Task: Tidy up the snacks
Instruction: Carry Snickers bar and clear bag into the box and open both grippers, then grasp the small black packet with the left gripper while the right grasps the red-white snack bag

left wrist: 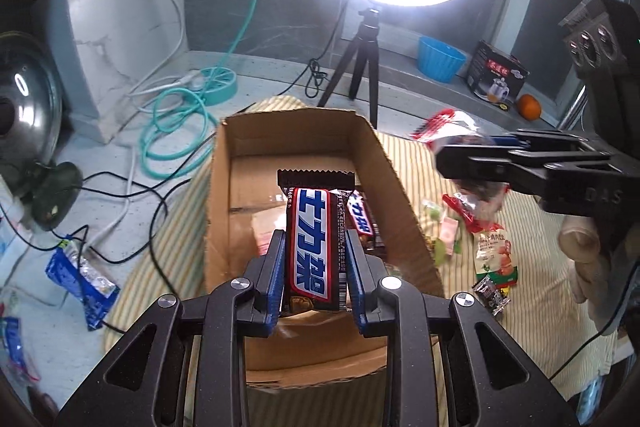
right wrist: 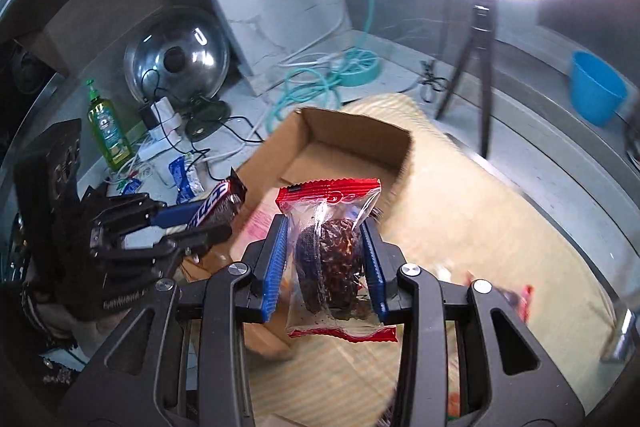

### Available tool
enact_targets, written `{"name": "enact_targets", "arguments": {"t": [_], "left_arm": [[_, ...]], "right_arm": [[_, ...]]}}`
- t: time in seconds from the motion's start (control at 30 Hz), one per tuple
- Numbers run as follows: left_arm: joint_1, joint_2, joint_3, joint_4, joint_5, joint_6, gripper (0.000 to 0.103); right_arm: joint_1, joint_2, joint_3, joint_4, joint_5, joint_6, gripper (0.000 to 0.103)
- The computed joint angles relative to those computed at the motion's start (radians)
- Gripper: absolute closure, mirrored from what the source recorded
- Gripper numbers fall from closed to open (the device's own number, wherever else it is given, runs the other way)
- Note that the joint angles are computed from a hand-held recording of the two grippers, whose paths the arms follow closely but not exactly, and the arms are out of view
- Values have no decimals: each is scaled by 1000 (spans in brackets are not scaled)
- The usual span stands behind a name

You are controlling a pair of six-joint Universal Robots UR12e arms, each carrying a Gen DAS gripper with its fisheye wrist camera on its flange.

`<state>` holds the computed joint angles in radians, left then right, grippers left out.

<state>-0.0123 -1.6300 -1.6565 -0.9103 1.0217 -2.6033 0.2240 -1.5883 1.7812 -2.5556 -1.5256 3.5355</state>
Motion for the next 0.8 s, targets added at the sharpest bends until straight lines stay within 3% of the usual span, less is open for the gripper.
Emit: {"name": "enact_targets", "arguments": {"t": [0.3,0.43,0.8], "left_arm": [[12,-7,4,10,17,-6,77],[11,-7,3,22,34,-11,75],[3,8,-9,37,3,-32,75]], "right_arm": [[4,56,-61,24,34,-42,64],[10,60,-65,-1,8,-43,28],[-11,-7,-11,-6,-33,-5,27]]}}
